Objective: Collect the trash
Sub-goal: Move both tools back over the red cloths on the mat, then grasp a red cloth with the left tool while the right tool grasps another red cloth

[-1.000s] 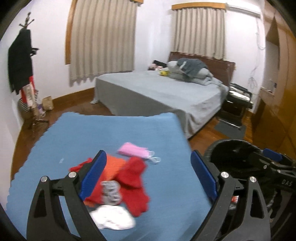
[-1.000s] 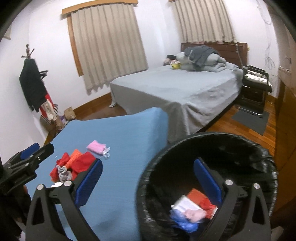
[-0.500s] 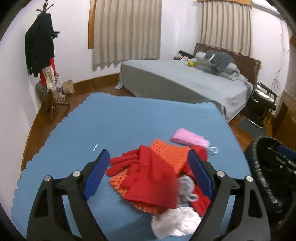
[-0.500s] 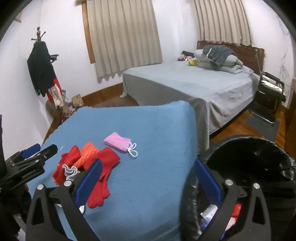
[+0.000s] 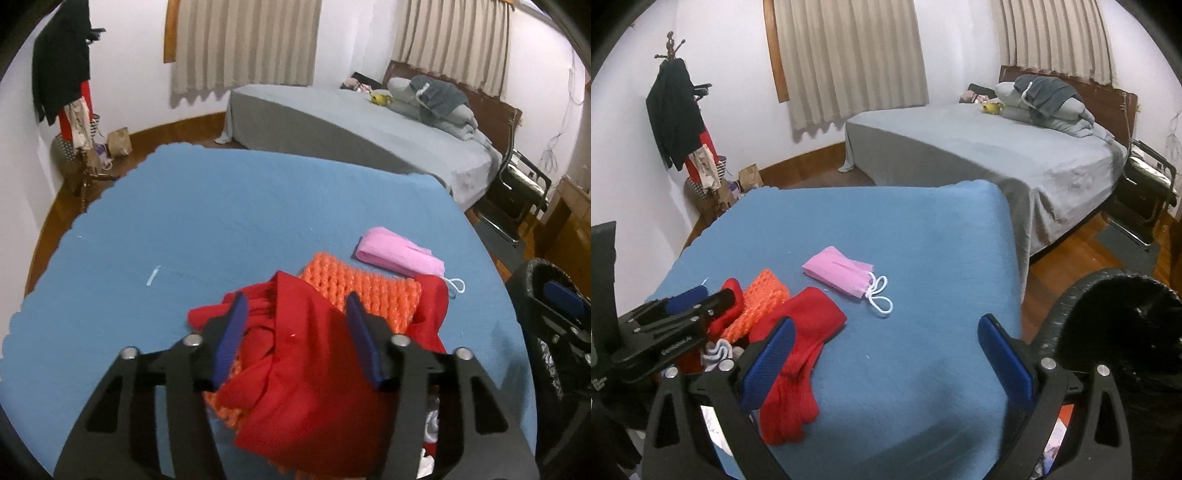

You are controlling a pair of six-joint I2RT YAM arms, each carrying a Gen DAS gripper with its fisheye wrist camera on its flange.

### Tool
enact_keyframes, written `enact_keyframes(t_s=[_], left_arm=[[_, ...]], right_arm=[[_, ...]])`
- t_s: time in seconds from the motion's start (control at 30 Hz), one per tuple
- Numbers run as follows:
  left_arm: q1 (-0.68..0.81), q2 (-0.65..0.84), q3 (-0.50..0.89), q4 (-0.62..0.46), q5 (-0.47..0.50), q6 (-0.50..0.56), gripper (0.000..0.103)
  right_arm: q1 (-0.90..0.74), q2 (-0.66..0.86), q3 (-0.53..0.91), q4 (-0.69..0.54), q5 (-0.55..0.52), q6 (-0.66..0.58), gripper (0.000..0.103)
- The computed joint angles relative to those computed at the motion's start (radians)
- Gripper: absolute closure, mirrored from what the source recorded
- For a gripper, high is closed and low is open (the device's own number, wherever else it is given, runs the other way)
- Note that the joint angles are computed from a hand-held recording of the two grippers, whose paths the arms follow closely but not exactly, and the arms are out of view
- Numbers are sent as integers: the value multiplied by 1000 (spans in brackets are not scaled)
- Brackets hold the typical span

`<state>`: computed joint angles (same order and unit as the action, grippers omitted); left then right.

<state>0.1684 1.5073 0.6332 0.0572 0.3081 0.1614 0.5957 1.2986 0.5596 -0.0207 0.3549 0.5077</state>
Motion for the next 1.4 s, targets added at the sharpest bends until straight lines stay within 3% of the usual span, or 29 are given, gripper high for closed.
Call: enact_keyframes(t_s=[0.03,0.1,0.17,0.27,0.43,0.73,0.83,0.9,1.0,1.1,1.17,1.4], left_arm=[[4,9,2,0,11,3,65],[19,22,6,2,36,10,84],[41,19,2,9,76,13,95],[58,-4,-6,16,91,5,99],[100,-60,-24,10,122,3,100],[139,-106,-30,-15,137,9,100],[146,-116,-29,-33,142,17,100],[144,-114,-32,-24,139,16,100],[149,-119,-35,-28,143,21,100],[151,-134,-42,-30,146,15,100],[153,-156,-47,-39,149,15,100],[146,-262,-44,-110,168,5,100]], right_arm=[[3,15,5,9,-4,1,6],[11,51,21,20,-7,2,7],[17,80,38,27,-15,2,8],[29,114,59,41,-19,-1,9],[40,161,89,55,-28,-6,11],[20,281,156,80,-117,-24,25],[16,317,177,77,-152,-34,36],[2,340,184,83,-220,-43,56],[-25,339,173,96,-314,-48,74],[-27,291,148,101,-327,-70,89],[-26,248,135,93,-335,-74,93],[-28,70,105,25,-310,-97,95]])
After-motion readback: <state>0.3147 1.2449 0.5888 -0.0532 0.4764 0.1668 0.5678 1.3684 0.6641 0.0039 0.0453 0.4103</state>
